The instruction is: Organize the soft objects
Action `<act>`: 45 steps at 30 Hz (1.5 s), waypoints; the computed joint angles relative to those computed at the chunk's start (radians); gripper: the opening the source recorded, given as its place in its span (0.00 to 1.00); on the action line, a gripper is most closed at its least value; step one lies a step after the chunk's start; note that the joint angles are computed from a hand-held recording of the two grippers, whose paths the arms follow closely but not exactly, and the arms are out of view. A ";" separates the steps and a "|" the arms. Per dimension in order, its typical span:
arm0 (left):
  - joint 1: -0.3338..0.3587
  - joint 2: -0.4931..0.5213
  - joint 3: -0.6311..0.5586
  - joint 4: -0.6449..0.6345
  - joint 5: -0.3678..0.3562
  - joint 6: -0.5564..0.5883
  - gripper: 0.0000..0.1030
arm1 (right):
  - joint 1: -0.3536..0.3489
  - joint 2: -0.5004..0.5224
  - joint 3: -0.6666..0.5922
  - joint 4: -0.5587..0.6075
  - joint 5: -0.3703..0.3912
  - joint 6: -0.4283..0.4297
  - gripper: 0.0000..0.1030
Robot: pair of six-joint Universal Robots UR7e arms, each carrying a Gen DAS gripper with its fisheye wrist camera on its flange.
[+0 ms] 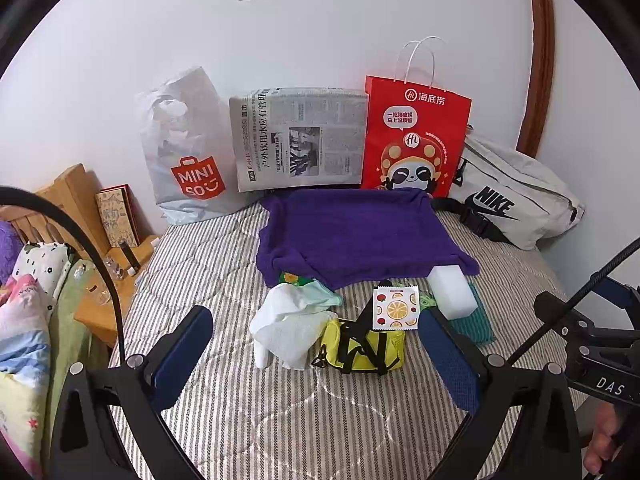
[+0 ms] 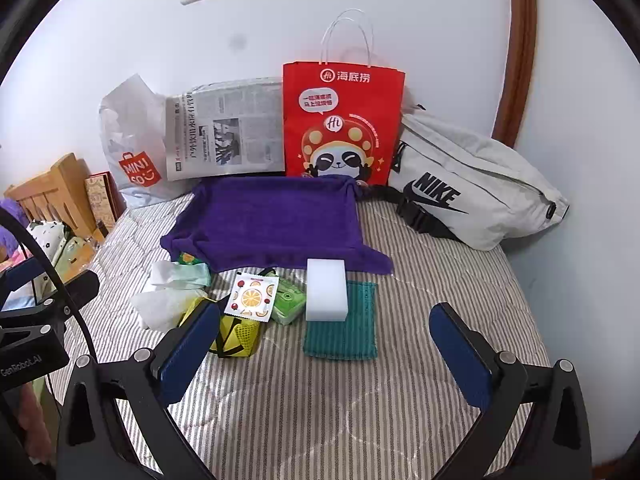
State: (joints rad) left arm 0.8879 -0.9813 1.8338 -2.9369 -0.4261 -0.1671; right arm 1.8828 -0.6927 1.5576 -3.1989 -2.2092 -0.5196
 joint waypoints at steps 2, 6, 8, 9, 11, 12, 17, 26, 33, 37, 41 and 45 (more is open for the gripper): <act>-0.003 -0.001 0.001 0.000 0.005 -0.004 1.00 | 0.001 0.002 -0.002 -0.003 -0.007 -0.002 1.00; -0.003 -0.003 0.005 -0.005 0.005 -0.005 1.00 | 0.002 0.000 -0.005 0.004 -0.008 0.001 1.00; -0.004 -0.008 0.010 -0.004 0.004 -0.009 1.00 | 0.002 0.000 -0.005 0.003 -0.008 -0.001 1.00; -0.004 -0.009 0.013 -0.006 0.005 -0.008 1.00 | 0.003 0.000 -0.006 0.003 -0.008 -0.001 1.00; -0.007 -0.010 0.016 -0.009 0.006 -0.009 1.00 | 0.004 0.000 -0.005 0.002 -0.010 -0.001 1.00; -0.004 -0.009 0.012 -0.006 0.003 -0.006 1.00 | 0.004 -0.001 -0.004 -0.001 -0.010 -0.004 1.00; -0.005 -0.010 0.015 -0.009 0.006 -0.009 1.00 | 0.006 -0.004 0.000 -0.003 -0.008 -0.007 1.00; -0.006 -0.014 0.018 -0.006 0.007 -0.012 1.00 | 0.008 -0.007 0.005 -0.009 -0.007 -0.006 1.00; -0.008 -0.019 0.027 -0.006 0.008 -0.017 1.00 | 0.010 -0.007 0.008 -0.016 -0.007 -0.010 1.00; -0.008 -0.021 0.027 -0.003 0.006 -0.020 1.00 | 0.010 -0.009 0.010 -0.018 -0.007 -0.011 1.00; -0.008 -0.020 0.027 -0.004 0.008 -0.020 1.00 | 0.010 -0.010 0.013 -0.019 -0.004 -0.007 1.00; -0.008 -0.021 0.028 -0.003 0.008 -0.022 1.00 | 0.010 -0.010 0.012 -0.016 -0.004 -0.004 1.00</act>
State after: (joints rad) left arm 0.8802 -1.0023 1.8614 -2.9398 -0.4178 -0.1890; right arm 1.8925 -0.7028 1.5699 -3.2153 -2.2132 -0.5238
